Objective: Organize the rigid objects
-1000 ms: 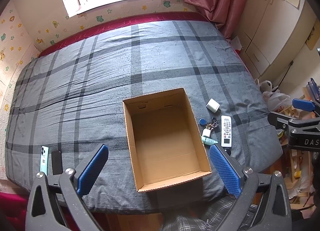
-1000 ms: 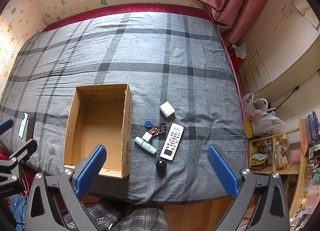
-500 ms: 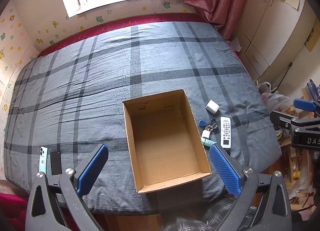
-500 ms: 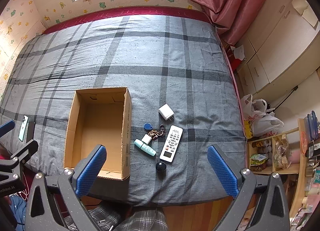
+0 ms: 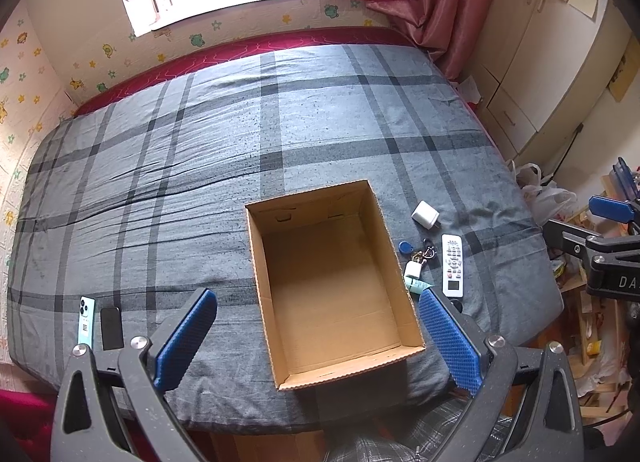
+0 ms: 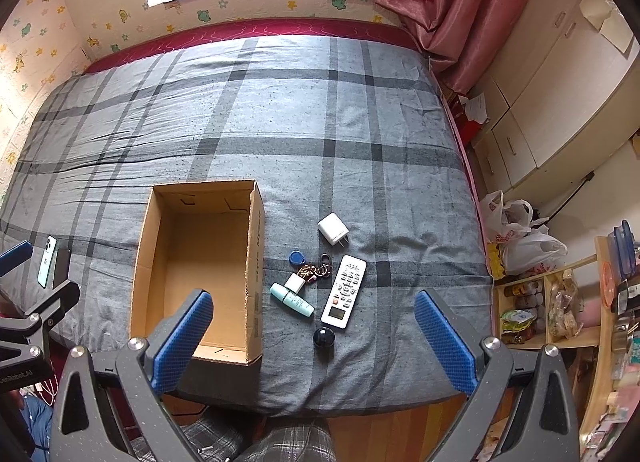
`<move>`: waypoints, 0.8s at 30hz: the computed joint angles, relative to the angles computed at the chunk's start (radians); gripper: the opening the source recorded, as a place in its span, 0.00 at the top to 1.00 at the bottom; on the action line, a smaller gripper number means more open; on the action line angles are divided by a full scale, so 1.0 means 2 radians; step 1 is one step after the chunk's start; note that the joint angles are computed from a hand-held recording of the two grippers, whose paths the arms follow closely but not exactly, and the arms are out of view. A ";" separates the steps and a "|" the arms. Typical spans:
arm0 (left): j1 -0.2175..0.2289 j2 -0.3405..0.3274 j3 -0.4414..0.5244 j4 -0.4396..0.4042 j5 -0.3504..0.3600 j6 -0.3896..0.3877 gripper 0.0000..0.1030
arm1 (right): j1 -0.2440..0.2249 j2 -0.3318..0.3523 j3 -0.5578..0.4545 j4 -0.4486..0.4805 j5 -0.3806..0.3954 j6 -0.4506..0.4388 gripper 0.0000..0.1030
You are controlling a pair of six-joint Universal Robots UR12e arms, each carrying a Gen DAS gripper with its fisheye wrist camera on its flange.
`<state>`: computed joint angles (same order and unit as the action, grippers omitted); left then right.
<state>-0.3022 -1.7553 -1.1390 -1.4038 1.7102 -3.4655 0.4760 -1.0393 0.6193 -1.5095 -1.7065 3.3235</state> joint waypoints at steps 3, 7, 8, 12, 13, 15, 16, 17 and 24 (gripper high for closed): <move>0.000 0.000 -0.002 0.001 0.000 0.000 0.00 | 0.002 -0.001 0.004 -0.005 -0.005 0.004 0.00; -0.001 0.001 -0.004 0.004 0.002 0.004 0.00 | 0.003 -0.005 0.013 -0.016 -0.007 0.008 0.00; 0.000 0.002 -0.006 0.007 0.002 0.005 0.00 | 0.003 -0.005 0.014 -0.017 -0.007 0.010 0.00; 0.002 0.003 -0.011 0.010 -0.003 0.009 0.00 | 0.004 -0.007 0.020 -0.025 -0.007 0.020 0.00; 0.003 0.004 -0.013 0.012 -0.006 0.011 0.00 | 0.004 -0.008 0.021 -0.027 -0.008 0.021 0.00; 0.007 0.006 -0.018 0.015 -0.011 0.016 0.00 | 0.005 -0.008 0.025 -0.031 -0.011 0.024 0.00; 0.008 0.005 -0.020 0.017 -0.012 0.018 0.00 | 0.005 -0.008 0.025 -0.033 -0.009 0.026 0.00; 0.009 0.007 -0.022 0.019 -0.014 0.020 0.00 | 0.005 -0.009 0.027 -0.034 -0.006 0.028 0.00; 0.018 0.013 -0.041 0.032 -0.025 0.032 0.00 | 0.007 -0.011 0.040 -0.047 -0.011 0.038 0.00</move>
<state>-0.2661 -1.7297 -1.2205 -1.3403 1.6607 -3.4023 0.4907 -1.0608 0.6991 -1.6027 -1.7276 3.3992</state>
